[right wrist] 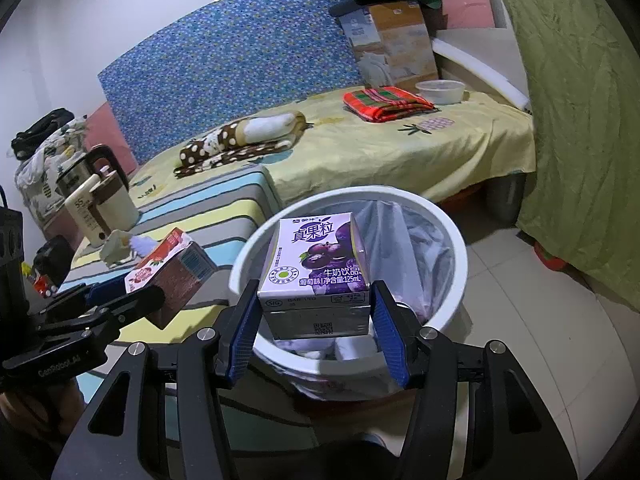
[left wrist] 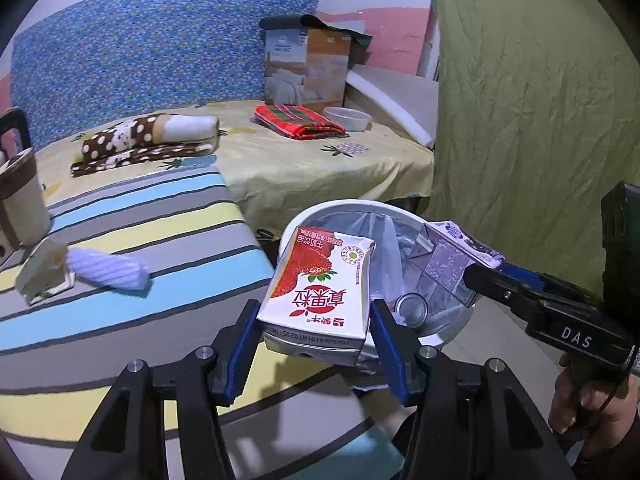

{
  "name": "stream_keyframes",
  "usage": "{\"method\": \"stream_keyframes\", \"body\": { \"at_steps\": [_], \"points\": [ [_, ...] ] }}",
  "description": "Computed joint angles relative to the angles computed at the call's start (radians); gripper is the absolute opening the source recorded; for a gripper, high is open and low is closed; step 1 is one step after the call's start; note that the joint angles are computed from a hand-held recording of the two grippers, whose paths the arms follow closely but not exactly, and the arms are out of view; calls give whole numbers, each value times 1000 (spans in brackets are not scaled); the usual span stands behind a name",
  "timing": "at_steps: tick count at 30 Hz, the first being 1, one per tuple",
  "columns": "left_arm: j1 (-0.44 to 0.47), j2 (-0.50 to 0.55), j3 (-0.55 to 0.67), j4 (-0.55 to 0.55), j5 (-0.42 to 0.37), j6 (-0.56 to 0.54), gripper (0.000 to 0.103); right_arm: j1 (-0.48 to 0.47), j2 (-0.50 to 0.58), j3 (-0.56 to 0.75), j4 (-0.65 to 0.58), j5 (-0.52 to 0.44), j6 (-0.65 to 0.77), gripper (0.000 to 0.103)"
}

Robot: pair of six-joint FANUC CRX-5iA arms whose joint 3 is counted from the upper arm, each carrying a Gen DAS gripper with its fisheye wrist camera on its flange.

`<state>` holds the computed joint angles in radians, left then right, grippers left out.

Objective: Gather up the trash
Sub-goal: 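Carry the strawberry carton with left tool while right tool carries the purple carton over the bin, then open left tool to drop the strawberry carton while right tool releases the purple carton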

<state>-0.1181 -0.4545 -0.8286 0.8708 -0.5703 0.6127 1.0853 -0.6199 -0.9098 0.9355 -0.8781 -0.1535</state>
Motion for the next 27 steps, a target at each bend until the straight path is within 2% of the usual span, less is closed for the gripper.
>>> {"method": "stream_keyframes", "body": {
  "at_steps": [10,20,24,27],
  "points": [
    [-95,106,43,6,55,-10,55,-40,0,-5,-54,17,36,56],
    [-121,191,85,-11,63,-11,55,-86,18,9,-134,60,103,56],
    [-121,206,86,19,55,-32,55,-90,30,17,-155,59,117,57],
    [-125,201,80,37,64,-49,55,-86,27,15,-149,54,116,61]
  ]
}}
